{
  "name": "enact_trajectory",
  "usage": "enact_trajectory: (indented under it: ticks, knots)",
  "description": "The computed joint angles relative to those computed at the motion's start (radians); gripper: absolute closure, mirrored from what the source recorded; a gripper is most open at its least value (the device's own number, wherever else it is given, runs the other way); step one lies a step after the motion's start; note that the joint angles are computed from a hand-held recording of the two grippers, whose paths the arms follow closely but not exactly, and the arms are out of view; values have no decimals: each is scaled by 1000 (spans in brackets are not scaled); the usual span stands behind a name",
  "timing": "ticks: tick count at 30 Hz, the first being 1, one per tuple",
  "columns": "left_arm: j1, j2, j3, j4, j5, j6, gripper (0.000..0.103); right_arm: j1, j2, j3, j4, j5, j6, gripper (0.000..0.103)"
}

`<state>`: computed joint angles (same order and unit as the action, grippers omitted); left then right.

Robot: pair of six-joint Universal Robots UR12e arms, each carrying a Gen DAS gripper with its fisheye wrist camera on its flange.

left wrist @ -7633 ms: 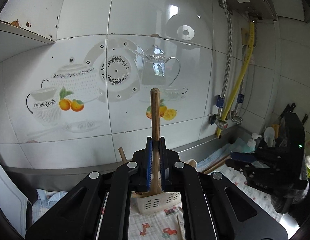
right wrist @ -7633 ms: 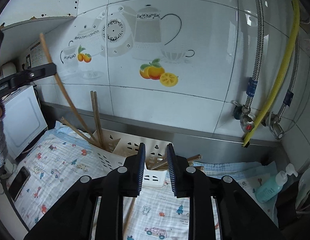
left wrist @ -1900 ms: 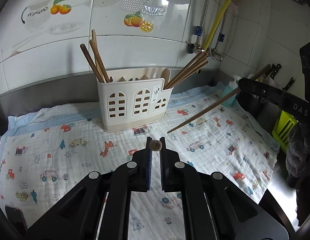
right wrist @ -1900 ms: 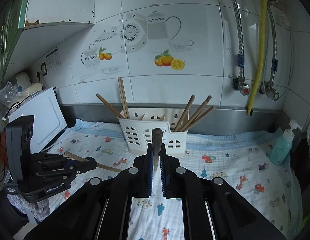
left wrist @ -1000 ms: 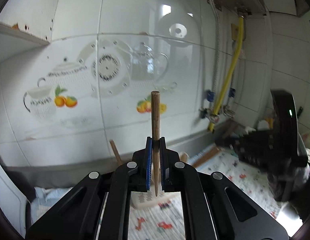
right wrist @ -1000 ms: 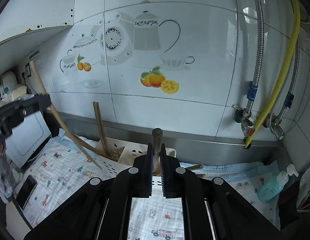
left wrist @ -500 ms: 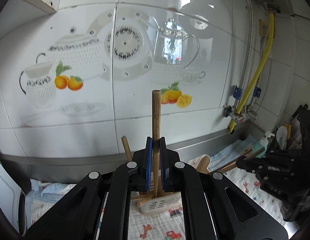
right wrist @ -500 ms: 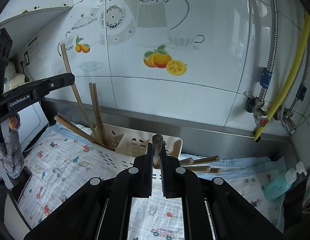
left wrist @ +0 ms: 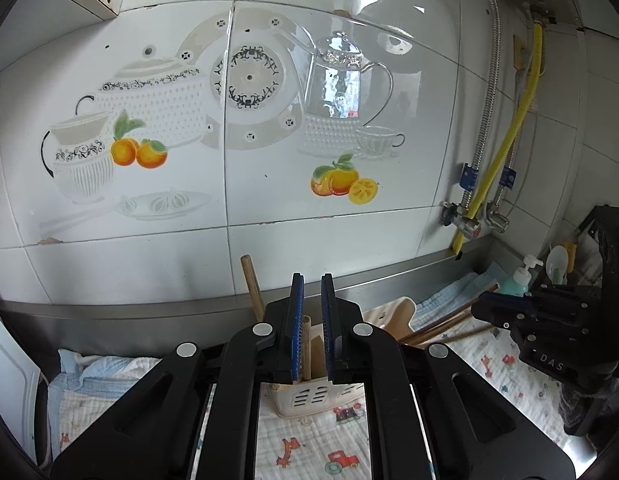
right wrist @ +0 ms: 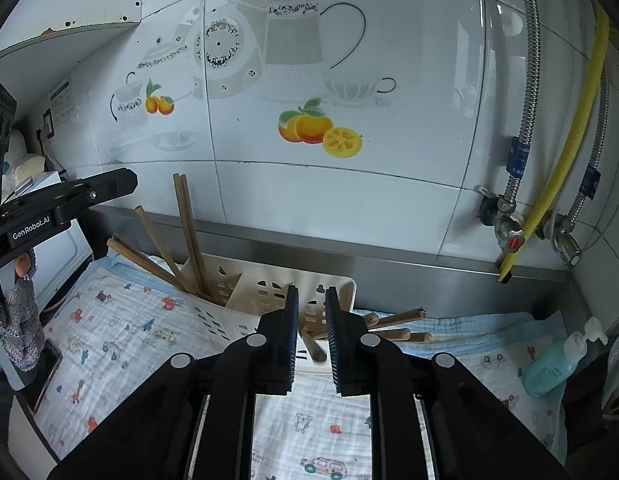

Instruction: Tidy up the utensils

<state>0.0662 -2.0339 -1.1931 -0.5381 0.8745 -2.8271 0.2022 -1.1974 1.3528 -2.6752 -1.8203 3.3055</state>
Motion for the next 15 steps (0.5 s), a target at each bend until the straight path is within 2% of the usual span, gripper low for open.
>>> enact_trajectory:
  ticks: [3,7,8,11,13,15]
  knots:
    - [5,11,-15,11,1,-5,92,4,-10,10,-10,-9,3,85]
    - [14,32,-44,32,-4,-1,76,13,-22,24,-24,-27,1,76]
    - [17,37,-52,38,-6,-2,75,15,-26,29,-29,-28,2,76]
    - [27,57,-82,48,-18,-1,71,24,-38,48,-52,-41,4,64]
    - [33,73,-109,64,-19,1,61,32,-46,63,-72,-55,4,58]
    - [40,88,-135,73,-23,8,57,38,-54,78,-92,-53,11,52]
